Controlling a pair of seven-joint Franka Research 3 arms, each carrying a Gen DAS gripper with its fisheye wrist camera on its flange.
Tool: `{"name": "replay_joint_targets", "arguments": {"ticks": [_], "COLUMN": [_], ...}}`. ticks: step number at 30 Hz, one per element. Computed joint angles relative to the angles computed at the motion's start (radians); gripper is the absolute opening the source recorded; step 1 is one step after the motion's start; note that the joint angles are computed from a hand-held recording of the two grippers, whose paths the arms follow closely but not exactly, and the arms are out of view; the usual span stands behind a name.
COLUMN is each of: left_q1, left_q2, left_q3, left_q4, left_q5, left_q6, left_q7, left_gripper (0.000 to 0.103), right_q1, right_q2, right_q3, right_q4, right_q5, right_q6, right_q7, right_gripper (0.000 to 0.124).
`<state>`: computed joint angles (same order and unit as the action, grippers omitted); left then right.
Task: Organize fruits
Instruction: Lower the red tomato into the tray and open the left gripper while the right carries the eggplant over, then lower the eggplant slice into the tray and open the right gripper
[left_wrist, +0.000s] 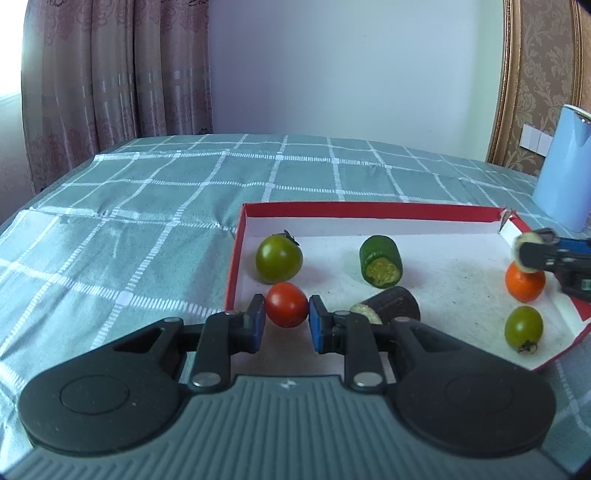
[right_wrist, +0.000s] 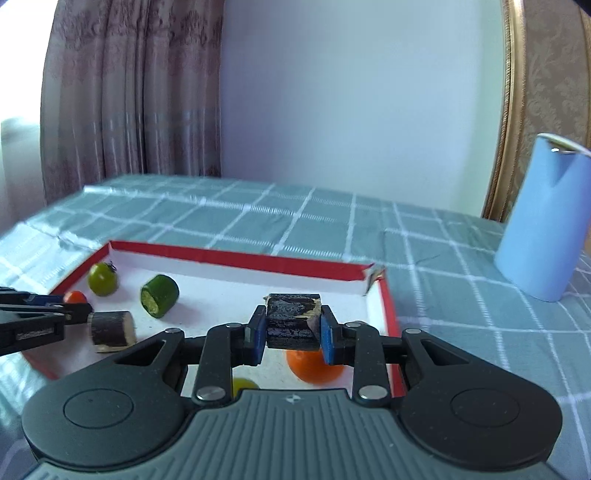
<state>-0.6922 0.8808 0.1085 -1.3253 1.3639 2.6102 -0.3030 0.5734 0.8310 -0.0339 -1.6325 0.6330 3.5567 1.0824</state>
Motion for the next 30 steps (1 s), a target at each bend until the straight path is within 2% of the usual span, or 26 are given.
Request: {"name": "replay_joint_targets", "arguments": {"ticks": [2,5,8,10,12,15,18,21,22,27,30], "left_q1": [0.0,0.003,0.001,-0.005,-0.009,-0.013,-0.016,-0.017,-0.016,-0.024,-0.04], "left_q2": [0.015,0.035,0.046,0.049,0.052,0.056,0.058,0.056,0.057,0.065,0.062], "left_q3": [-0.004,-0.008,-0.002,0.006,0.011,0.016,0.02,0.024,0.024,0.027,0.041], "left_q4": [0.023,0.051,0.065,0.067,0.07,0.075,0.079,0.075,0.076,0.086,0.081], "left_q5": [-0.016,-0.043,-0.064,-0.065,-0.068,-0.075,-0.081,-0.079,-0.078,-0.076,-0.057], "left_q6": [-0.021,-0.024,-0.015,-0.006,-0.003,-0.004,-0.004,0.004,0.011,0.017,0.006], "left_q7": [0.033,0.081,0.104,0.106,0.112,0.123,0.129,0.123,0.124,0.15,0.13], "left_gripper": [0.023,0.023,0.026,0.032,0.034,0.036,0.037,0.039,0.043,0.06,0.07], "right_q1": [0.056,0.137,0.141,0.147,0.188,0.192,0.225,0.206,0.193,0.205,0.158], "right_q2": [0.041,0.096,0.115,0.13,0.149,0.156,0.182,0.172,0.164,0.156,0.132], "right_q3": [-0.069,-0.172,-0.185,-0.19,-0.242,-0.258,-0.322,-0.3,-0.283,-0.306,-0.245], "right_q4": [0.066,0.14,0.177,0.192,0.203,0.221,0.244,0.235,0.229,0.205,0.183], "right_q5": [0.051,0.1,0.075,0.04,0.038,0.015,0.003,-0.034,-0.048,-0.1,-0.141], "right_q6": [-0.061,-0.105,-0.148,-0.143,-0.155,-0.207,-0.268,-0.262,-0.26,-0.257,-0.241], "right_q7": [-0.017,-0.017,0.021,0.038,0.055,0.1,0.165,0.196,0.204,0.266,0.294], "right_gripper": [0.028,0.028,0.028,0.028,0.028,0.028,0.028,0.028,0.028,0.029,0.03]}}
